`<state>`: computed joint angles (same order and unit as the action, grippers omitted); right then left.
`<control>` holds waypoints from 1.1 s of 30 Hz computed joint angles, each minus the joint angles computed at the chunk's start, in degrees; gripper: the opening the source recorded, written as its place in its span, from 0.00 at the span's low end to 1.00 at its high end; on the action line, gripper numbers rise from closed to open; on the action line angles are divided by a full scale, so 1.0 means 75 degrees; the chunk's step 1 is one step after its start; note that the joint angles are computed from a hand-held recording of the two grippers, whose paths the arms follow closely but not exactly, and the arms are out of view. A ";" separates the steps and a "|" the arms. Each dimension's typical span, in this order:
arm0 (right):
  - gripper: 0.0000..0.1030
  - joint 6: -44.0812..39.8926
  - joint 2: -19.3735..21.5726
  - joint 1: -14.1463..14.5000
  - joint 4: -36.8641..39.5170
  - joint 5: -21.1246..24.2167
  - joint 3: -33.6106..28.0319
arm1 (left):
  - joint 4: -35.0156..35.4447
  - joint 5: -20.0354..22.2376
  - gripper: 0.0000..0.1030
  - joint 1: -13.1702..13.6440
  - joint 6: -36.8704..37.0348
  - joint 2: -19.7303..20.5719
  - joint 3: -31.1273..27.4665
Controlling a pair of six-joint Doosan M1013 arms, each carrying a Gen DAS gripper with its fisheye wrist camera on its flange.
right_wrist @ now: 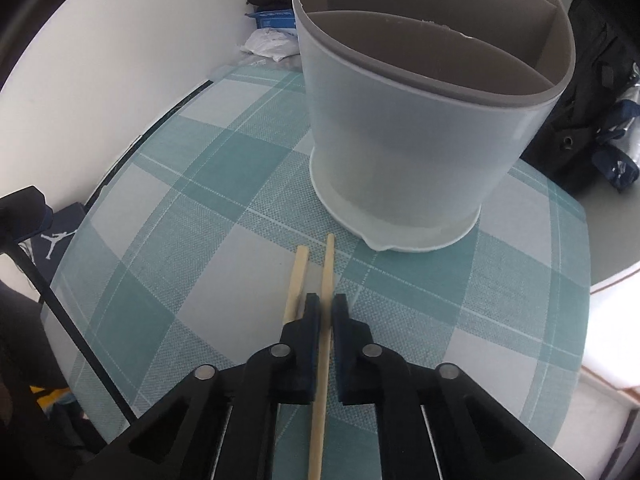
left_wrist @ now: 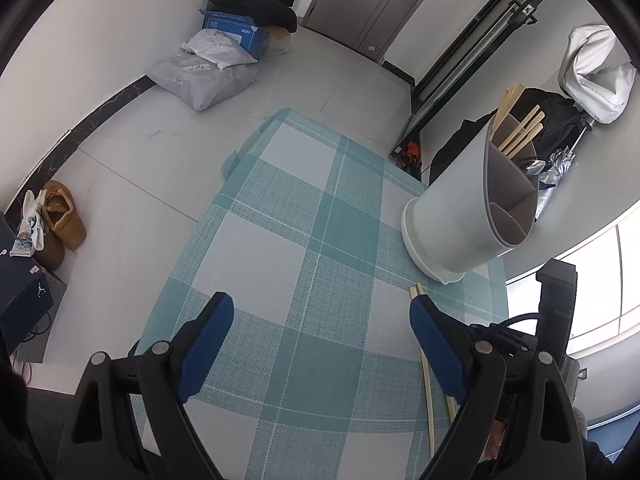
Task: Organize utensils
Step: 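Lower the right gripper onto a chopstick and close it, then lift the chopstick with the right gripper while the left gripper closes on the last chopstick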
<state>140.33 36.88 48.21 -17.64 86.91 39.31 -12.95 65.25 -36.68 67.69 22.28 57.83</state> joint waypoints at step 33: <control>0.04 0.0300 -0.0704 0.0006 0.0231 -0.0799 0.1047 | 0.0687 0.0608 0.85 -0.0304 -0.0370 0.0168 -0.0025</control>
<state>142.58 31.60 48.25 -15.90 80.91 47.16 -7.79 69.81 -38.96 64.92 23.54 57.64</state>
